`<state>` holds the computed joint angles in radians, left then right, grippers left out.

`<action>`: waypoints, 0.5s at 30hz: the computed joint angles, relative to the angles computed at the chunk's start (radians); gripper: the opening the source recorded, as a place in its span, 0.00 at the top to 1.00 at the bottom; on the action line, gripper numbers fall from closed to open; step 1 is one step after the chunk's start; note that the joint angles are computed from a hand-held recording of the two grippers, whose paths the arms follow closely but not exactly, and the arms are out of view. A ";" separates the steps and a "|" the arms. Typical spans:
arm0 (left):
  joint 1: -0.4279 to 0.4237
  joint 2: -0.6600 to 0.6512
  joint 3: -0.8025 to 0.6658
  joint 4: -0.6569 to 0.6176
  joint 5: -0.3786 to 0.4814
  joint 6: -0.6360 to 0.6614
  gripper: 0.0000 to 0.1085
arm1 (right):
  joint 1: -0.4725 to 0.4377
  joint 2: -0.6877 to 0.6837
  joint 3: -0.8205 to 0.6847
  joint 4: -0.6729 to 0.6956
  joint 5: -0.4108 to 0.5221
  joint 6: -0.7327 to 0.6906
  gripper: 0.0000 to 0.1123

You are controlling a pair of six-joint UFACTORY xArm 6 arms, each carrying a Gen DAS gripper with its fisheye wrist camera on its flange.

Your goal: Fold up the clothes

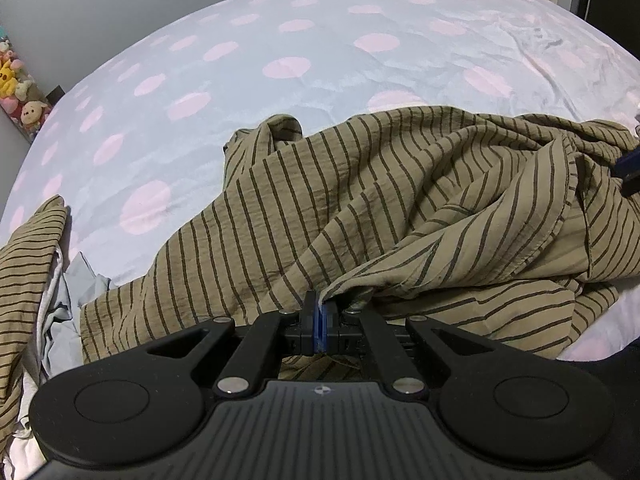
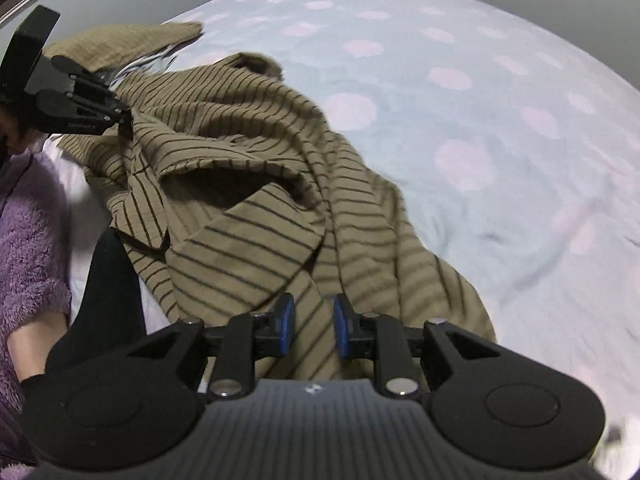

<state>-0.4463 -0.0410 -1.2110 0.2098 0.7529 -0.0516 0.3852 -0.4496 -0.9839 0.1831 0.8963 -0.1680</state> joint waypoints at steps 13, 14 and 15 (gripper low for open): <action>0.007 0.049 -0.024 -0.024 0.006 0.026 1.00 | 0.014 -0.031 0.048 0.026 0.049 -0.033 0.90; 0.007 0.048 -0.023 -0.023 0.006 0.027 1.00 | 0.027 -0.058 0.062 0.000 0.042 -0.008 0.91; 0.007 0.047 -0.022 -0.023 0.006 0.028 1.00 | 0.038 -0.080 0.072 -0.029 0.036 0.016 0.92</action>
<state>-0.4397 0.0059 -1.2328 0.1871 0.7588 -0.0236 0.4234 -0.5294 -0.9120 0.1543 0.9322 -0.1518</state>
